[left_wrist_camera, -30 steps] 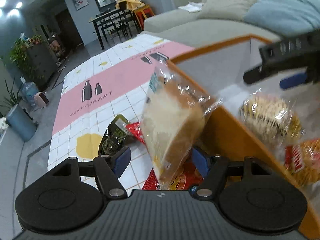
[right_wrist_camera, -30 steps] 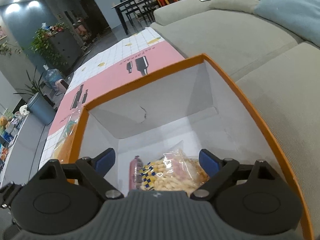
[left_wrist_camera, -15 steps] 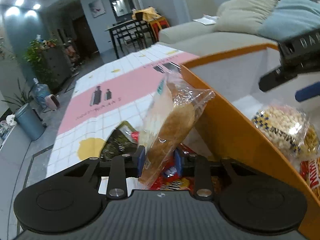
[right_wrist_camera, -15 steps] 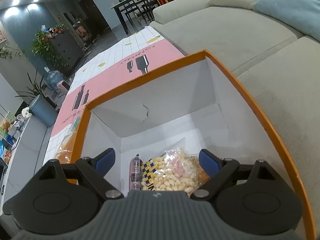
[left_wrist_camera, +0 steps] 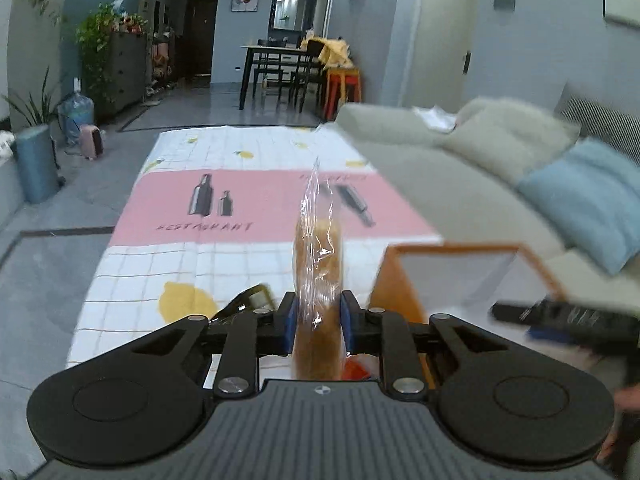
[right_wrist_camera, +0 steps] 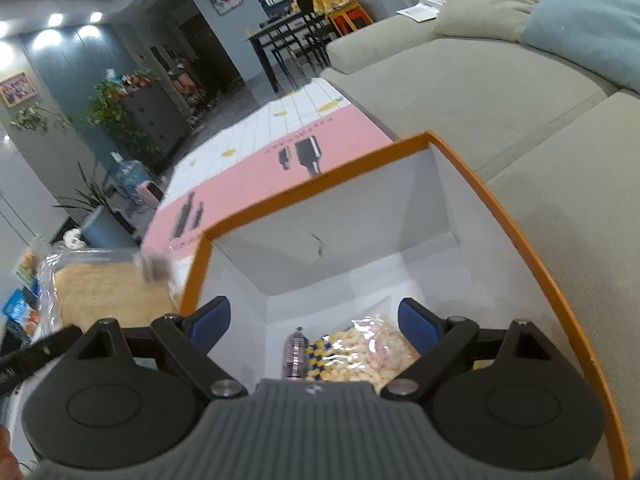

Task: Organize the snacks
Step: 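Lower the bread bag into the box and open the left gripper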

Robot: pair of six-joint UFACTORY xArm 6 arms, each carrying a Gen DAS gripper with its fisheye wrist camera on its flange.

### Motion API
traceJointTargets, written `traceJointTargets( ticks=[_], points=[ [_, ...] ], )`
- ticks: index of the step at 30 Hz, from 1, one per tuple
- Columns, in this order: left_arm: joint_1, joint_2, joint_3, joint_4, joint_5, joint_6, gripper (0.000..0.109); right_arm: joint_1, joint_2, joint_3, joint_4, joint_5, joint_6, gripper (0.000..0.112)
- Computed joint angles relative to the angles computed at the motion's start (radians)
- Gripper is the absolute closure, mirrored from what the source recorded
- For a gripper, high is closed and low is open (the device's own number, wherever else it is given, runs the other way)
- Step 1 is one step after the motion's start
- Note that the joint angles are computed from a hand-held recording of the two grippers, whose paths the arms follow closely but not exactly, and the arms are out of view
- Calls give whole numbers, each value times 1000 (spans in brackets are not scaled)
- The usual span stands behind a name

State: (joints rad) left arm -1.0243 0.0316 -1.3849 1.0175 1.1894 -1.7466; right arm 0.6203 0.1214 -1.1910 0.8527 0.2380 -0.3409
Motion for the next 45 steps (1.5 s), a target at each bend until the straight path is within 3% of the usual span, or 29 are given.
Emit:
traceJointTargets(
  ticks=[4, 6, 13, 16, 17, 18, 19, 20, 21, 24, 32, 39, 45],
  points=[
    [23, 1, -14, 3, -57, -7, 92, 0, -18, 15, 70, -9, -59, 24],
    [25, 26, -43, -22, -32, 18, 98, -3, -24, 18, 110, -4, -91, 24],
    [37, 25, -39, -77, -40, 73, 96, -17, -32, 21, 192, 16, -143, 24],
    [49, 54, -83, -167, -35, 218, 73, -20, -27, 17, 206, 19, -139, 24],
    [65, 70, -101, -239, -43, 299, 50, -20, -26, 16, 209, 20, -136, 24],
    [80, 106, -143, -318, -12, 381, 37, -20, -24, 14, 208, 19, -132, 24],
    [87, 147, -184, -360, 40, 420, 38, -21, -22, 12, 212, 18, -136, 24],
    [92, 175, -202, -381, 69, 443, 51, -20, -21, 12, 214, 17, -138, 24],
    [98, 190, -201, -398, 76, 458, 67, -20, -20, 12, 215, 15, -142, 24],
    [108, 160, -132, -423, 37, 407, 82, -19, -23, 17, 226, 12, -163, 24],
    [95, 57, -59, -402, -11, 316, 84, -14, -29, 21, 275, 5, -196, 24],
    [31, 120, -275, -221, 94, 277, 84, -15, -37, 24, 298, 22, -212, 24],
    [87, 227, -417, -226, -96, 291, 84, -21, -50, 45, 119, 29, -83, 24]
  ],
)
